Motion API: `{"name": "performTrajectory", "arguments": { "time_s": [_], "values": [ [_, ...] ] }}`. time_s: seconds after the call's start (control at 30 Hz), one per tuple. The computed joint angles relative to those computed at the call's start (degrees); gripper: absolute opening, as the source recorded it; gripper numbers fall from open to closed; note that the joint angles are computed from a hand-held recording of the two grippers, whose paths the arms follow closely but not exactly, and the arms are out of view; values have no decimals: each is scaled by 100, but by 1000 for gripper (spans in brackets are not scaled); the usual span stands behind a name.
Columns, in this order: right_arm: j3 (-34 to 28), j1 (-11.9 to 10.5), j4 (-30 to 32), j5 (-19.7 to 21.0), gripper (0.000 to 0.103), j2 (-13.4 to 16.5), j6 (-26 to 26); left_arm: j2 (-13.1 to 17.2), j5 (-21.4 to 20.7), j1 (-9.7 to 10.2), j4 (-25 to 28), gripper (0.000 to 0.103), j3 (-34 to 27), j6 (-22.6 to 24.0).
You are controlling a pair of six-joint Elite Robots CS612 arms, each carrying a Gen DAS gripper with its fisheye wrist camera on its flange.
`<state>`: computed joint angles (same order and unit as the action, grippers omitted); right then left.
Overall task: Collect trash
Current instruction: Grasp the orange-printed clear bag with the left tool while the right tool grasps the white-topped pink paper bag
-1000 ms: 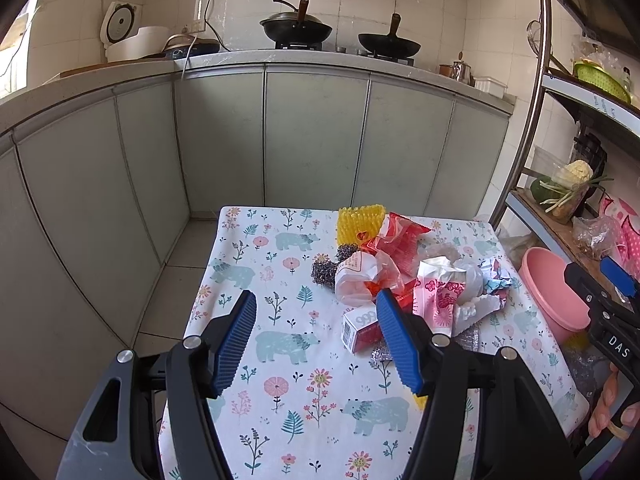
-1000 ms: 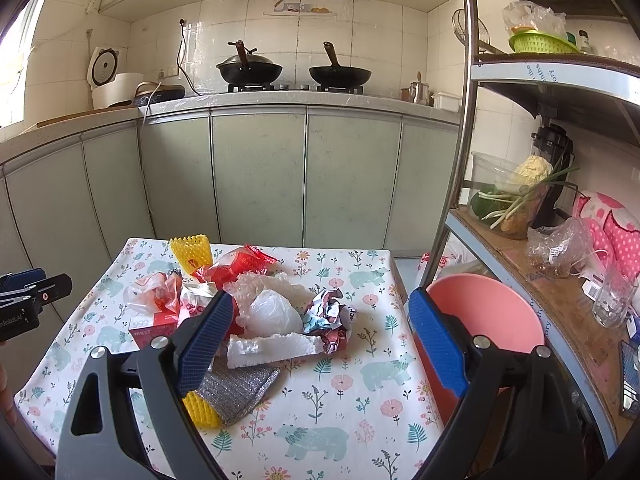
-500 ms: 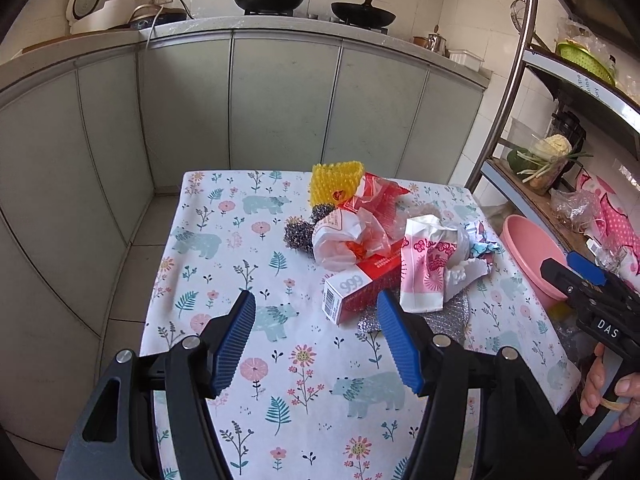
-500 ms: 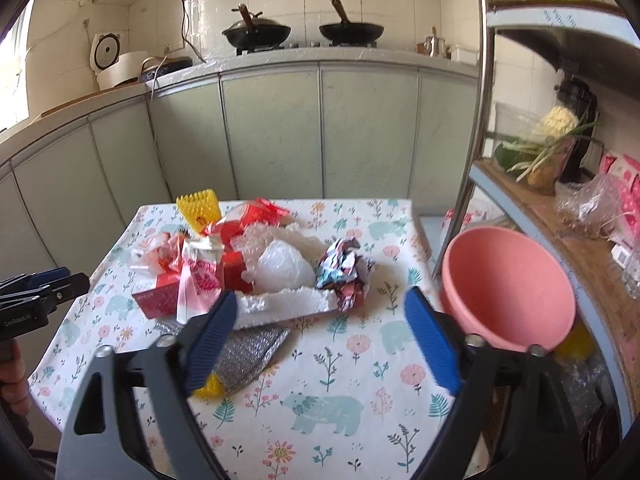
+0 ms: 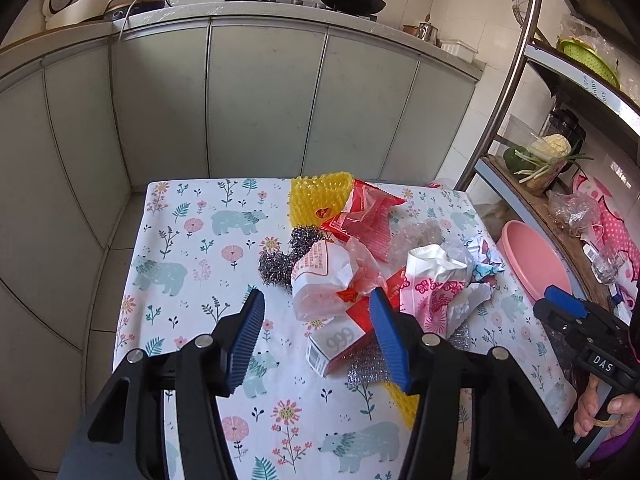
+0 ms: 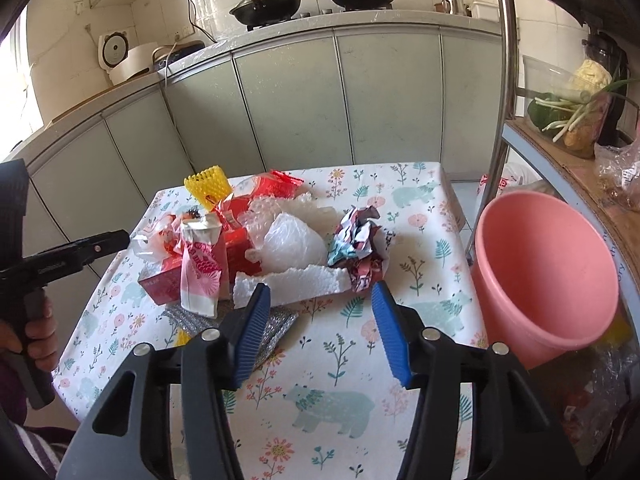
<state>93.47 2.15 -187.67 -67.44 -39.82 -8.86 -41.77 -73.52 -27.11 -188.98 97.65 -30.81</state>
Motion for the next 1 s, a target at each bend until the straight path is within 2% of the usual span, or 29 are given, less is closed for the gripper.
{"name": "performTrajectory", "arguments": {
  "time_s": [0.13, 0.2, 0.27, 0.37, 0.6, 0.77, 0.87, 1.0],
  "values": [
    [-127, -41, 140, 50, 54, 57, 90, 98, -89, 52, 198, 48, -194, 14],
    [-185, -57, 224, 82, 54, 89, 117, 140, -146, 74, 318, 42, -276, 21],
    [-221, -69, 293, 124, 54, 109, 136, 177, -322, 112, 393, 29, -338, 9],
    [-245, -78, 340, 181, 54, 123, 146, 199, -327, 106, 294, 24, -330, 14],
    [-259, -82, 363, 367, 54, 124, 93, 32, -181, 34, -178, 23, -30, 59],
    [-340, -89, 707, 1140, 54, 127, 23, -117, 3, -7, -545, 23, 208, 9],
    [-447, 20, 943, 1343, 54, 141, -306, -190, 72, -25, -686, 23, 314, -30],
    [-665, 205, 1184, 1306, 54, 217, -631, -268, 81, -42, -928, 23, 450, -16]
  ]
}}
